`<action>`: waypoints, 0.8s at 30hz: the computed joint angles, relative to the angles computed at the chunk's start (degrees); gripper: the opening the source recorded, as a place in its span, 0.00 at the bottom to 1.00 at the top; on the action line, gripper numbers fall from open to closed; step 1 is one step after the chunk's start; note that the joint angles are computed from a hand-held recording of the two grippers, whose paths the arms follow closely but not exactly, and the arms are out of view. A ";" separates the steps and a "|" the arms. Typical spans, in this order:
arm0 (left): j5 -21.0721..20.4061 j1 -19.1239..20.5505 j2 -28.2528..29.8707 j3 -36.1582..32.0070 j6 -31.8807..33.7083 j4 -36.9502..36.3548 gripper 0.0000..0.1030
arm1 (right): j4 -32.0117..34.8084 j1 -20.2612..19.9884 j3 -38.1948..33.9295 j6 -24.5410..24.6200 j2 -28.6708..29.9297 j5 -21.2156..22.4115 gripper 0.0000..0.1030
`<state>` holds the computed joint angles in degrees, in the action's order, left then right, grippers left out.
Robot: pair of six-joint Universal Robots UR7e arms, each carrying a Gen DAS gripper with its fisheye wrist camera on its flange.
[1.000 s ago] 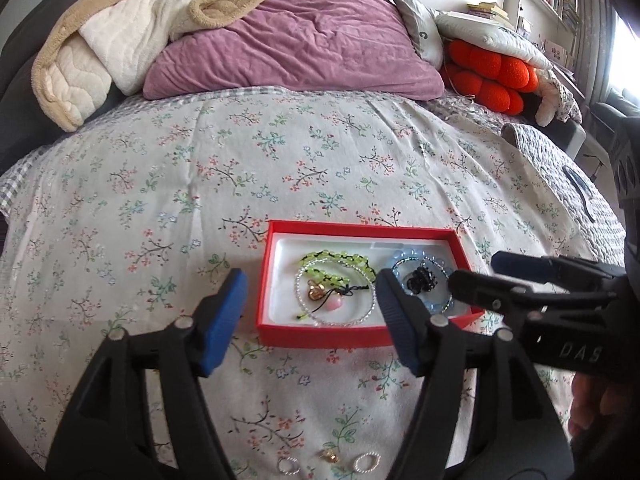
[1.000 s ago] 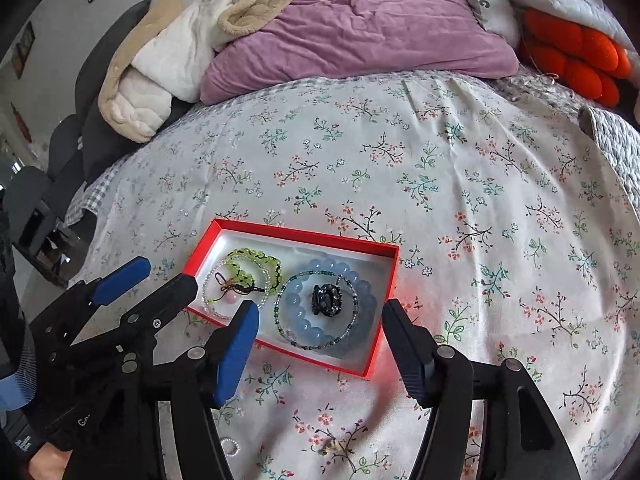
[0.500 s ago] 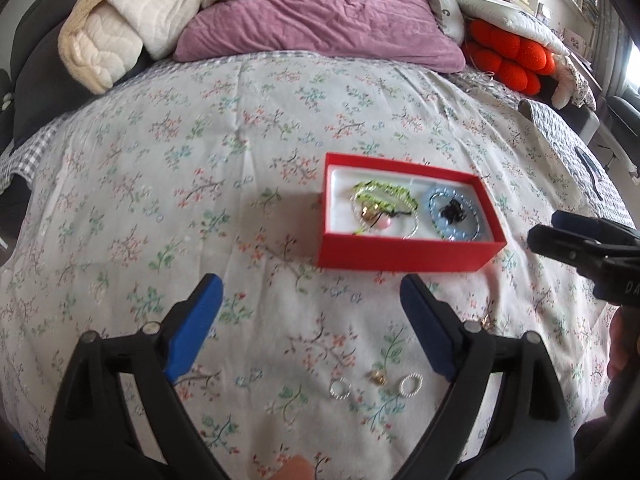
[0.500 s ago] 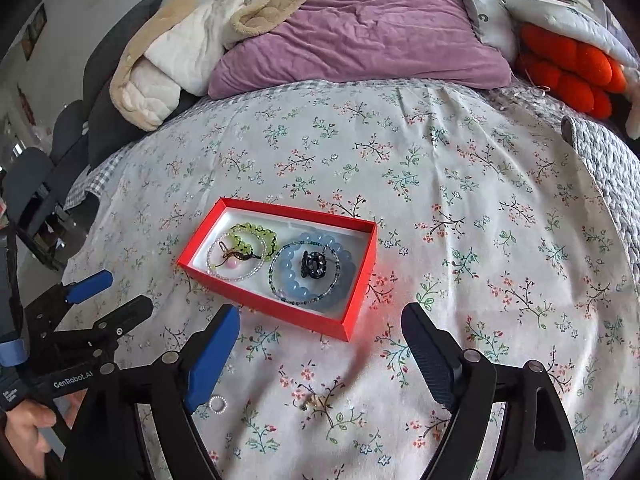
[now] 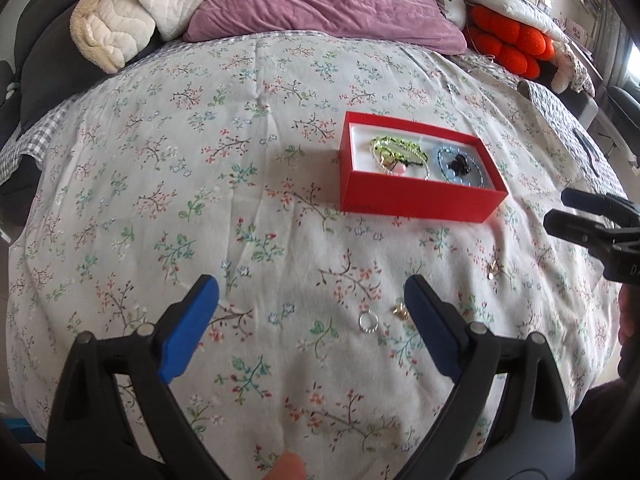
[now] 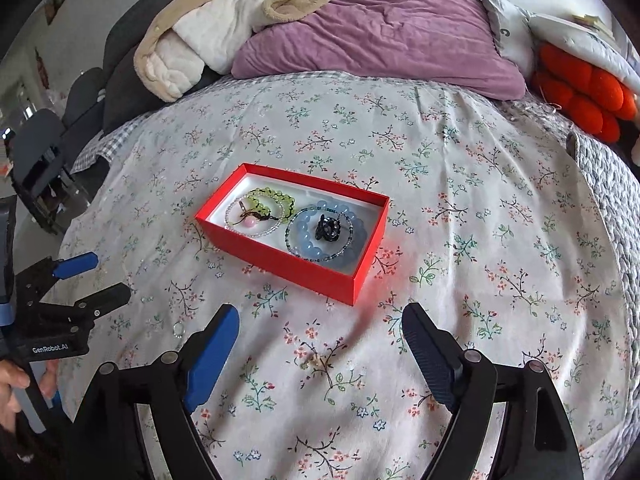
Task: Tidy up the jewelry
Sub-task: 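Withdraw both tools from the box toward the remaining rings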
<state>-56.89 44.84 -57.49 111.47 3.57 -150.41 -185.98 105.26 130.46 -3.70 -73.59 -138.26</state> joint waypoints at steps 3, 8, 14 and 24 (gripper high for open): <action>0.08 0.01 -0.90 0.92 0.40 0.93 0.92 | 0.58 0.67 0.60 -0.60 -0.06 -0.17 0.82; -0.17 0.43 -2.13 2.17 1.33 2.63 0.99 | 1.00 1.23 1.87 -2.20 0.07 -0.06 0.87; 0.14 1.02 -1.99 4.19 3.95 2.30 0.99 | 3.47 0.36 3.36 -3.25 0.60 0.72 0.89; 1.14 1.17 0.27 6.05 7.50 2.67 0.99 | 7.62 -2.80 4.78 -2.20 1.37 2.22 0.89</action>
